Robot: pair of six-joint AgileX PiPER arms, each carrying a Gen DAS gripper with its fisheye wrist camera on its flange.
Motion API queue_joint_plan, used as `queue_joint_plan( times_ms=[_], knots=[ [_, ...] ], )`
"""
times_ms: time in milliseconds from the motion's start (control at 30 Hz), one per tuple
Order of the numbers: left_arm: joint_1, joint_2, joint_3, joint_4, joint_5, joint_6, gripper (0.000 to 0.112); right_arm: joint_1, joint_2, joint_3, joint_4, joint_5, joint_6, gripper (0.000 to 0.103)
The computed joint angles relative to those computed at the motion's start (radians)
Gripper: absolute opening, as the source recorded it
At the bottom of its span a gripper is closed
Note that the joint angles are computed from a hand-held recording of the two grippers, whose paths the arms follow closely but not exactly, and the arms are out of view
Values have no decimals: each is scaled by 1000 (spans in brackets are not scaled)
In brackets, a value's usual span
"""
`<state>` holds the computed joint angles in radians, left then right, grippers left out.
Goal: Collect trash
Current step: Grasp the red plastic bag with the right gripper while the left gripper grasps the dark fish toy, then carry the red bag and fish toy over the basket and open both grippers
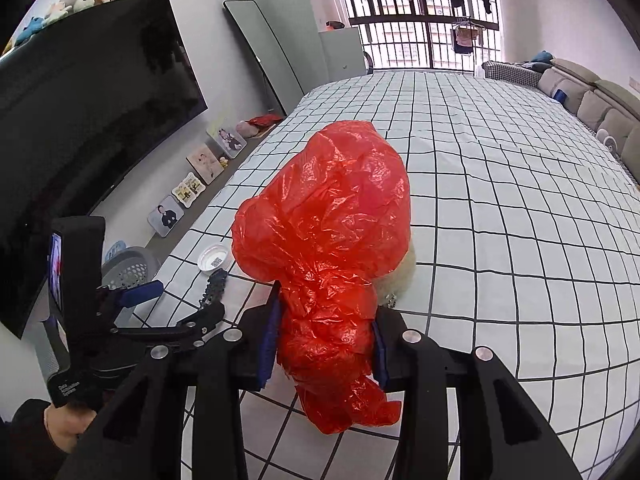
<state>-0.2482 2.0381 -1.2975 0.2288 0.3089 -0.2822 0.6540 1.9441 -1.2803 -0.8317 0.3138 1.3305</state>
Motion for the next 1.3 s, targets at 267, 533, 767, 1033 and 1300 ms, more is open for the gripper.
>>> queue_joint_plan(
  times_ms=[267, 533, 767, 1033, 1300],
  knots=[
    [-21, 6, -5, 31, -7, -21, 63, -7, -21, 31, -12, -17, 13, 36],
    [-26, -28, 38, -185, -25, 213, 20, -10, -17, 25, 13, -14, -11, 36],
    [16, -122, 138, -266, -57, 284, 20, -6, -12, 8, 37, -4, -39, 36],
    [84, -251, 266, -127, -96, 147, 20, 16, -18, -5, 31, 20, -41, 36],
    [194, -365, 379, -240, -147, 295, 20, 101, -15, -77, 86, 107, -117, 36]
  ],
)
